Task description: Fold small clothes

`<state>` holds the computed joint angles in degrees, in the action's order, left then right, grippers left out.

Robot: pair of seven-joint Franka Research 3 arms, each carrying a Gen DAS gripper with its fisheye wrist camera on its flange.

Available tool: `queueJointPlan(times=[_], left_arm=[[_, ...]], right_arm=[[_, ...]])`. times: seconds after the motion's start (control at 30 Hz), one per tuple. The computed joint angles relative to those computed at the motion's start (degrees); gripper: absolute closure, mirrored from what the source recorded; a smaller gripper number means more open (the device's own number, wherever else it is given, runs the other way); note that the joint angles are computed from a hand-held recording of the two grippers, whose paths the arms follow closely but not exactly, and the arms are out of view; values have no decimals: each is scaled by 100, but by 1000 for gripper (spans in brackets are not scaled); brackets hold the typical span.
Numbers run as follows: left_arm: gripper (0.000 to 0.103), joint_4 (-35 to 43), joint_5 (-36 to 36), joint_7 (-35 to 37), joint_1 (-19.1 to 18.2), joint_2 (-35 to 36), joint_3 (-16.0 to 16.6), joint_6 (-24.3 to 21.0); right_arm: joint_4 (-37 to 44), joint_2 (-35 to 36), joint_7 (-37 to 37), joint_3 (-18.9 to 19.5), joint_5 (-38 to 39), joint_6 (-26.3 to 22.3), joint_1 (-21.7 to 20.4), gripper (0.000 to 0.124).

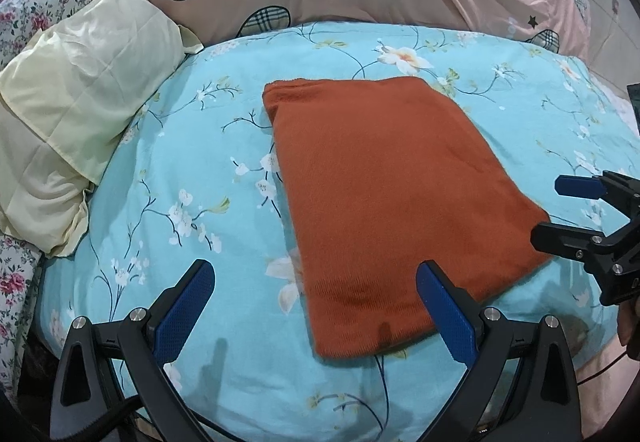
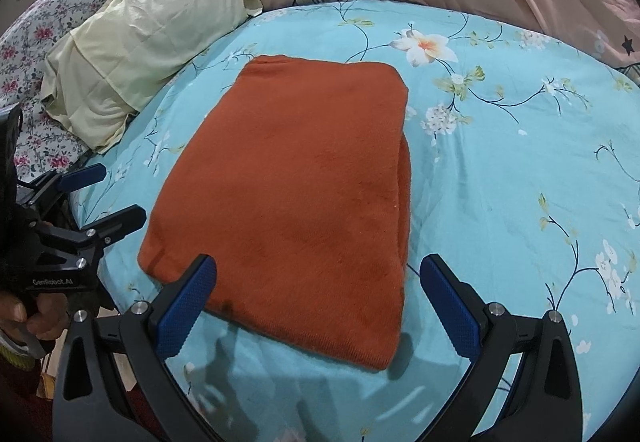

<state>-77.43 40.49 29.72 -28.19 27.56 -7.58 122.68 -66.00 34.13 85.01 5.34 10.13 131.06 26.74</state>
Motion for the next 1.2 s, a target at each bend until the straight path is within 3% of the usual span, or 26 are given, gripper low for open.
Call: queueJointPlan(times=[0.2, 0.7, 1.2], left_arm=[[2, 206, -231, 63, 108, 170, 15, 69], [2, 371, -14, -71, 1, 278, 160, -86], [2, 244, 45, -164, 9, 190, 110, -163]], right_arm=[[222, 158, 21, -24, -30, -88, 12, 22], [795, 549, 94, -47, -82, -300, 95, 22], [780, 561, 153, -54, -85, -296, 102, 22]])
